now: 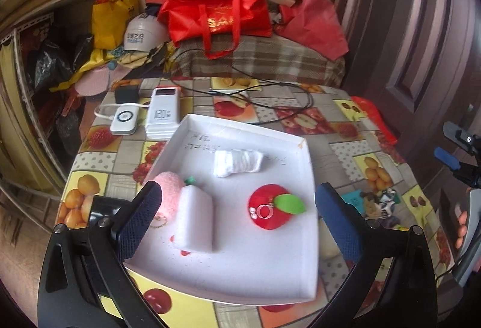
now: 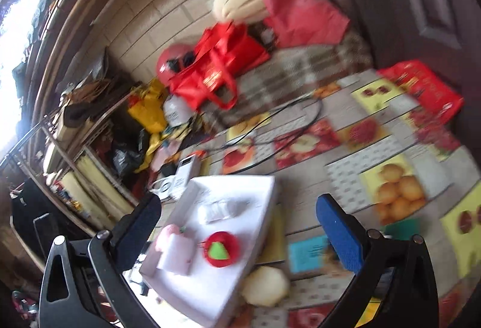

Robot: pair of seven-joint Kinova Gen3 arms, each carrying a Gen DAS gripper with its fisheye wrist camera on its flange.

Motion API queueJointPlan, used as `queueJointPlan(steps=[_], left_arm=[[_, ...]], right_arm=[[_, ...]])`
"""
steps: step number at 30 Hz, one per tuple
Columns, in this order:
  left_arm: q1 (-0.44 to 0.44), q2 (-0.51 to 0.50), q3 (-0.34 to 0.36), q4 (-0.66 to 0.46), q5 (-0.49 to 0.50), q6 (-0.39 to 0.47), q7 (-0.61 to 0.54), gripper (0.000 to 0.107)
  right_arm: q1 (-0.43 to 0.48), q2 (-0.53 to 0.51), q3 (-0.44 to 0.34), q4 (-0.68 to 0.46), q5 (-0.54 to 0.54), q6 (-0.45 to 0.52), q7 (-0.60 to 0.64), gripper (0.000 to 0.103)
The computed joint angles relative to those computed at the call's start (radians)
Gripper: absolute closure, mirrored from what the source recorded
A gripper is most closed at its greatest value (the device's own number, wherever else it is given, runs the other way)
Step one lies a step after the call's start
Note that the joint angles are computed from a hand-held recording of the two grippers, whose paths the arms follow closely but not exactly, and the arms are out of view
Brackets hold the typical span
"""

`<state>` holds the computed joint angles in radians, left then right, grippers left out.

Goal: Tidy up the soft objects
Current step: 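Move both open tools back from the tray to the pile, then grasp the yellow tissue pack with the right tool while the left tool grasps the blue tissue pack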

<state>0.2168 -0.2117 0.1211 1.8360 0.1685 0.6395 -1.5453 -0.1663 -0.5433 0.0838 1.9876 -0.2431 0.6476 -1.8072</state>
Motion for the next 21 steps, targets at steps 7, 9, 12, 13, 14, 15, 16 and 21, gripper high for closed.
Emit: queueJointPlan(steps=[7,9,12,13,14,15,16,21], left_arm=[[0.089,0.056,0.039,-0.003,0.068,0.024,-0.079,0.005],[0.109,0.083,0.059,-0.011,0.068,0.032,-0.09,0.005],[0.133,0.124,0.086,-0.031,0.053,0.06,-0.086,0.005],[0.139,0.134,0.087,-0.036,0.055,0.069,-0.093,0.005],[0.145,0.144,0.092,-0.042,0.049,0.079,-0.094,0.005],[0.15,0.154,0.096,-0.048,0.042,0.088,-0.096,0.005],[0.156,0.165,0.103,-0.057,0.02,0.099,-0.091,0.005],[0.185,0.216,0.12,-0.109,-0.08,0.148,-0.076,0.005]], right_arm=[[0.153,-0.131,0.021,0.073,0.169,0.169,0.038,0.0],[0.178,-0.135,0.011,0.105,0.209,0.228,0.06,0.0],[0.21,-0.135,-0.03,0.164,0.258,0.276,0.08,0.0],[0.217,-0.146,-0.042,0.188,0.271,0.273,0.077,0.0],[0.211,-0.157,-0.037,0.204,0.27,0.267,0.091,0.0],[0.199,-0.169,-0.029,0.213,0.272,0.265,0.107,0.0],[0.191,-0.173,-0.034,0.217,0.276,0.26,0.122,0.0],[0.125,-0.15,-0.073,0.208,0.293,0.236,0.224,0.0]])
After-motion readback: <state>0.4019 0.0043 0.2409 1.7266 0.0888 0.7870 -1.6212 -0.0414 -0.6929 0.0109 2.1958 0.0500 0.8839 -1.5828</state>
